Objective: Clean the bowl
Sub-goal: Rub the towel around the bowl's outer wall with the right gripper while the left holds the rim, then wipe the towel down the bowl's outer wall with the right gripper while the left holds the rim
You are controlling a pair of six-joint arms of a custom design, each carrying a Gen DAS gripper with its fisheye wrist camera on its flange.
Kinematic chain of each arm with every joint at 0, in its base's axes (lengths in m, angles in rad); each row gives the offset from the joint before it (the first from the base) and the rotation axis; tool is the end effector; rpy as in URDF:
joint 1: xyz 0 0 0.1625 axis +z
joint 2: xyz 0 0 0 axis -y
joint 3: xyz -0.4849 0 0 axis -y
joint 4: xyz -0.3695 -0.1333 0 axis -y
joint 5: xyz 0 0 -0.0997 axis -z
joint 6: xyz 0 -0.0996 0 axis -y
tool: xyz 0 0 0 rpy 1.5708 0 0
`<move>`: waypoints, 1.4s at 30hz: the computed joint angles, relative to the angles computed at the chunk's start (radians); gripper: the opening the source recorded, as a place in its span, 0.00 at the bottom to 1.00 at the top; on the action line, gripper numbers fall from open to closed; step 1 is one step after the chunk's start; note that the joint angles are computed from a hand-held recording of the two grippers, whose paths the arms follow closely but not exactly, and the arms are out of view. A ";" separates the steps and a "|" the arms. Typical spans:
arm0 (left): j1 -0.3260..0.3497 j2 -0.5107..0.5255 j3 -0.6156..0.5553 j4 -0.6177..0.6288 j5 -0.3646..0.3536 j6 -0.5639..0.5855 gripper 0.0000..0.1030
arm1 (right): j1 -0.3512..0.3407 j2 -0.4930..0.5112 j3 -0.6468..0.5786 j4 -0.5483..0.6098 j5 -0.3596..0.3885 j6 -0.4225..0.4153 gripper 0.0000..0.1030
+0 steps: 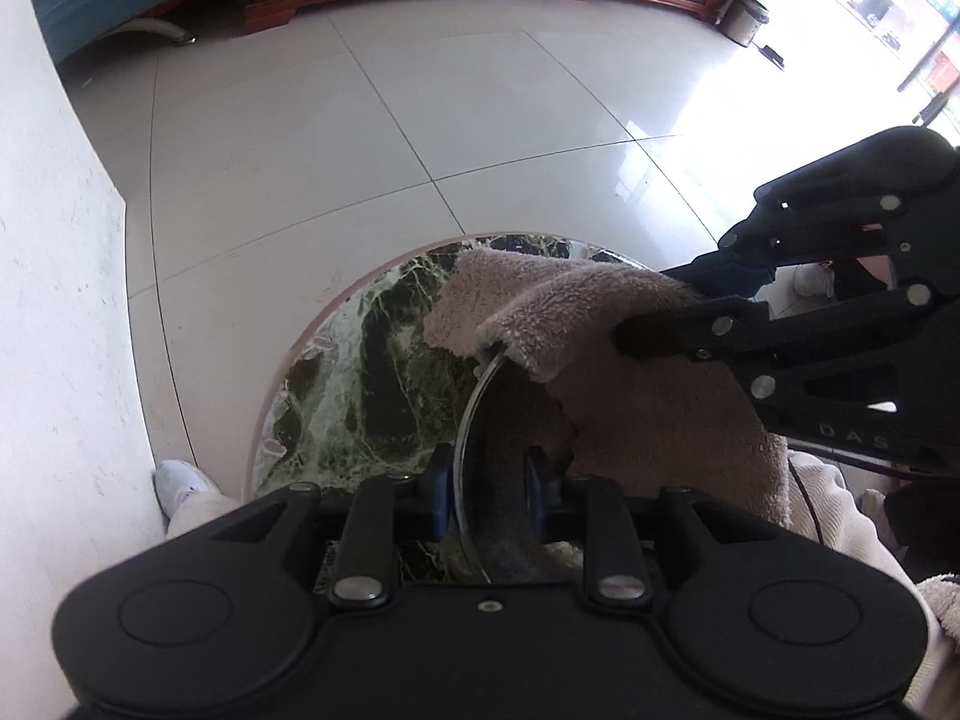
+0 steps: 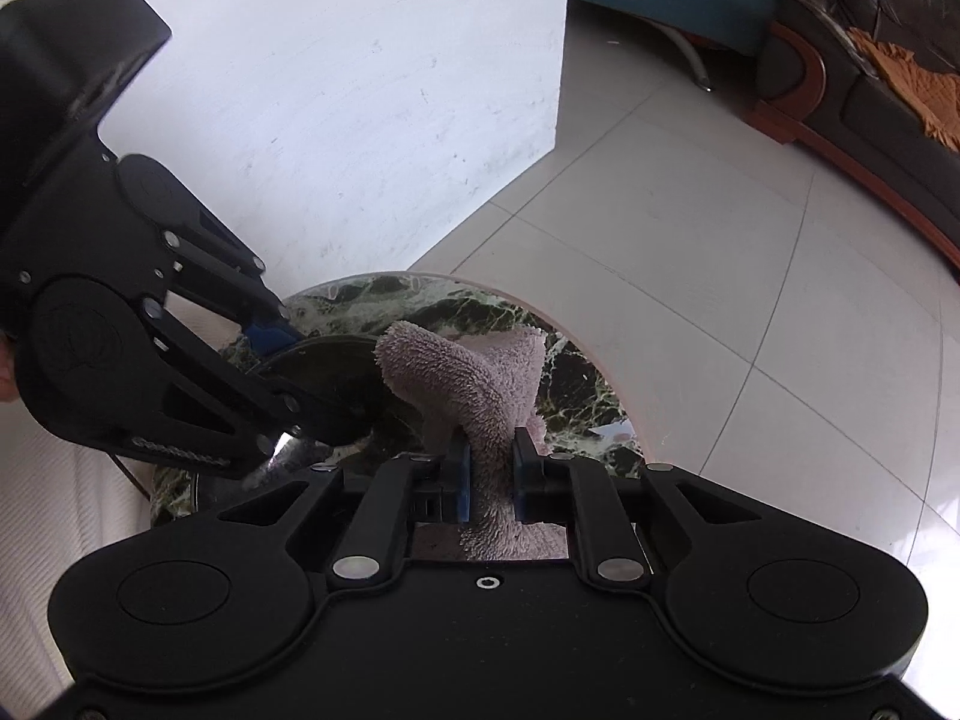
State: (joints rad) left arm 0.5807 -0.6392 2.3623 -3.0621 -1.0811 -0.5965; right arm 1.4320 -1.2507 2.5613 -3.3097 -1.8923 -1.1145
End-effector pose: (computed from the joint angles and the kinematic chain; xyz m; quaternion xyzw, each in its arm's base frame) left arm -0.2439 -0.3755 -0.0219 0.2159 0.9396 -0.0929 0.2489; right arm 0.0486 -0.3880 0.2212 0.4221 -0.8680 0.0782 0.2497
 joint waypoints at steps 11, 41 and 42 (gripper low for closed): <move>-0.064 0.055 0.042 -0.063 0.061 -0.370 0.18 | -0.140 -0.090 0.040 0.052 0.102 0.288 0.14; -0.126 0.028 0.047 0.069 0.093 -0.510 0.24 | -0.114 -0.006 0.085 -0.188 0.083 0.315 0.15; -0.126 0.028 0.048 0.065 0.092 -0.515 0.24 | -0.118 -0.004 0.091 -0.196 0.077 0.314 0.15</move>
State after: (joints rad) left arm 0.4548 -0.6110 2.4106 -2.9974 -0.9887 -1.1110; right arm 1.3137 -1.2547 2.6525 -3.5055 -1.8154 -0.8007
